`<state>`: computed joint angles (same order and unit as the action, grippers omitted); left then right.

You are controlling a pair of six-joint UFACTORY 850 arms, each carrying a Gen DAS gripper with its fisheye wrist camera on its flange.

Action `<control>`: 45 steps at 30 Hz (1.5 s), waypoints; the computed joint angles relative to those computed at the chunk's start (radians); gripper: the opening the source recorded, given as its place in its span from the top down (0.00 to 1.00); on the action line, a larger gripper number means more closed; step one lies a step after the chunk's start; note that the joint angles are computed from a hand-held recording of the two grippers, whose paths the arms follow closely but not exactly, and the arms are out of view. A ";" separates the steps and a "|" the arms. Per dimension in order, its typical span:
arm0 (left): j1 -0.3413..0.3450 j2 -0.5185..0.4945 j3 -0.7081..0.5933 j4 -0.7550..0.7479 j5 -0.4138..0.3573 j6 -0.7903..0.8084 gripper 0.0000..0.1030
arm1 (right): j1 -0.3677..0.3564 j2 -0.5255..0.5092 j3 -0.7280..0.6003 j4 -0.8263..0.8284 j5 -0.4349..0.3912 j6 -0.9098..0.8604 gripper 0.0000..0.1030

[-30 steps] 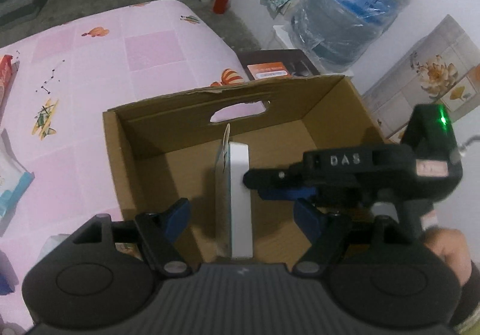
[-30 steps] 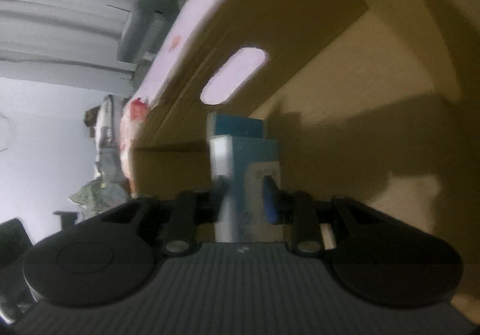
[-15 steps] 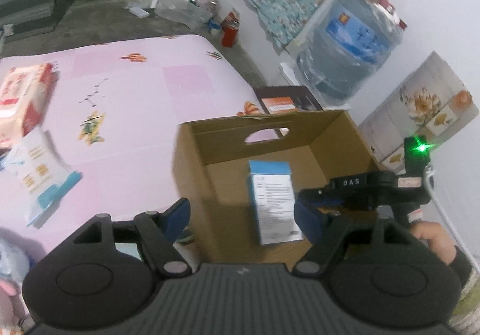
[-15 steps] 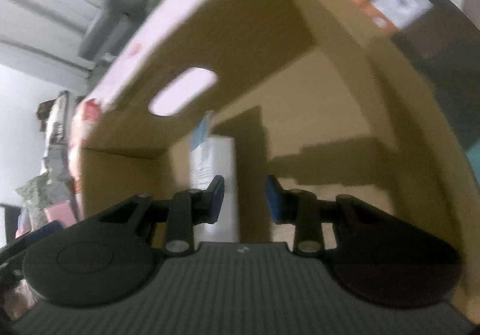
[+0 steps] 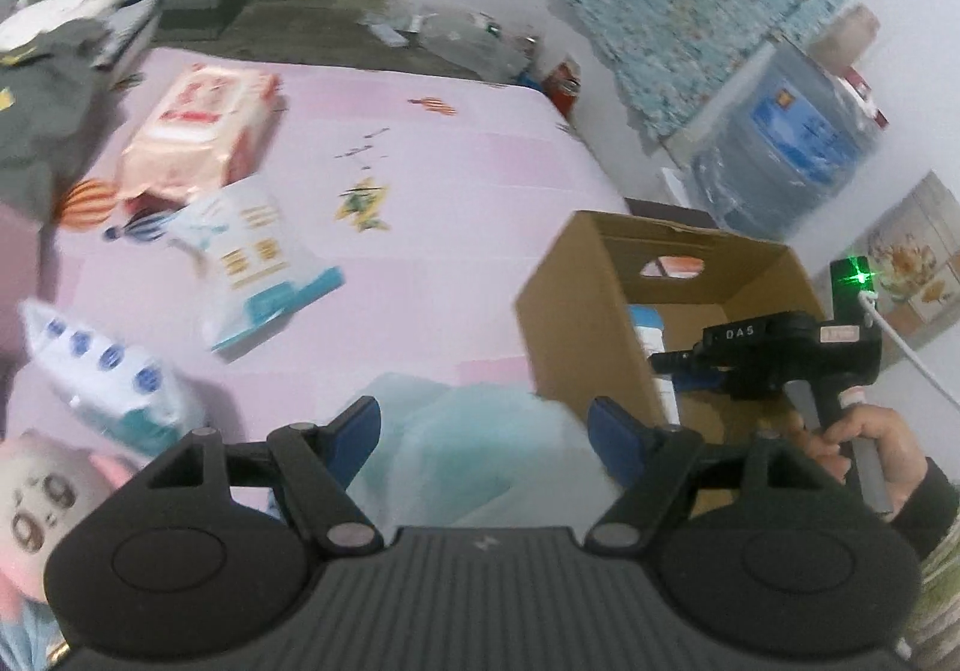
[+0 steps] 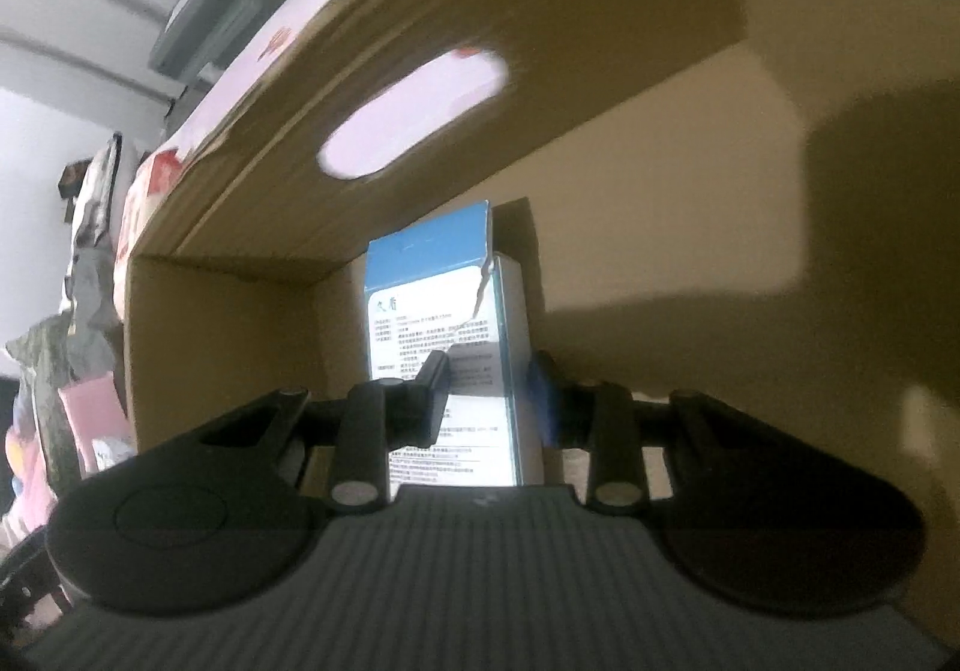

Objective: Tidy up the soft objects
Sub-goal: 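Lower the medicine box into the cardboard box and open the left tool, then reach the left tool to the pink bubble-wrap pouch and grasp it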

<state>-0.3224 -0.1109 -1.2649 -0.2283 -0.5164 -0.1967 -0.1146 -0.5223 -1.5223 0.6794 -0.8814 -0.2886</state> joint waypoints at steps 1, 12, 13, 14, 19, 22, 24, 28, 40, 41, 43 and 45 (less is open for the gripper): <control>0.006 0.014 0.019 -0.003 0.008 -0.002 0.25 | 0.011 -0.001 -0.002 -0.001 0.003 0.000 0.73; 0.057 0.097 0.155 -0.040 0.057 0.010 0.25 | 0.074 -0.054 -0.074 -0.023 0.050 0.063 0.71; 0.058 0.103 0.162 -0.023 0.060 -0.007 0.25 | 0.077 -0.057 -0.075 -0.021 0.055 0.069 0.70; 0.059 0.111 0.172 -0.009 0.066 -0.018 0.25 | 0.078 -0.055 -0.074 -0.021 0.057 0.077 0.69; 0.071 0.155 0.215 0.036 0.095 -0.058 0.25 | 0.078 -0.060 -0.080 0.000 0.042 0.121 0.69; 0.084 0.188 0.241 0.042 0.110 -0.070 0.25 | 0.065 -0.039 -0.069 0.002 0.043 0.124 0.67; 0.091 0.210 0.259 0.070 0.123 -0.095 0.25 | 0.065 -0.019 -0.066 -0.001 0.059 0.125 0.62; 0.105 0.269 0.307 0.160 0.159 -0.171 0.25 | 0.073 0.032 -0.061 -0.005 0.097 0.090 0.57; 0.167 0.391 0.393 0.702 0.189 -0.613 0.25 | 0.197 0.041 -0.206 0.170 -0.020 -0.093 0.50; 0.173 0.390 0.393 0.749 0.185 -0.651 0.25 | 0.218 0.020 -0.236 0.183 -0.044 -0.096 0.50; 0.181 0.385 0.393 0.879 0.177 -0.756 0.26 | 0.263 -0.032 -0.315 0.202 -0.100 -0.086 0.50; 0.187 0.371 0.388 1.007 0.163 -0.854 0.26 | 0.312 -0.097 -0.409 0.213 -0.156 -0.062 0.49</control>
<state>-0.1355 0.2600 -0.8769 0.7785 -0.3530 -1.0510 0.1979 -0.6191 -1.9311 0.8925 -1.0372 -0.3502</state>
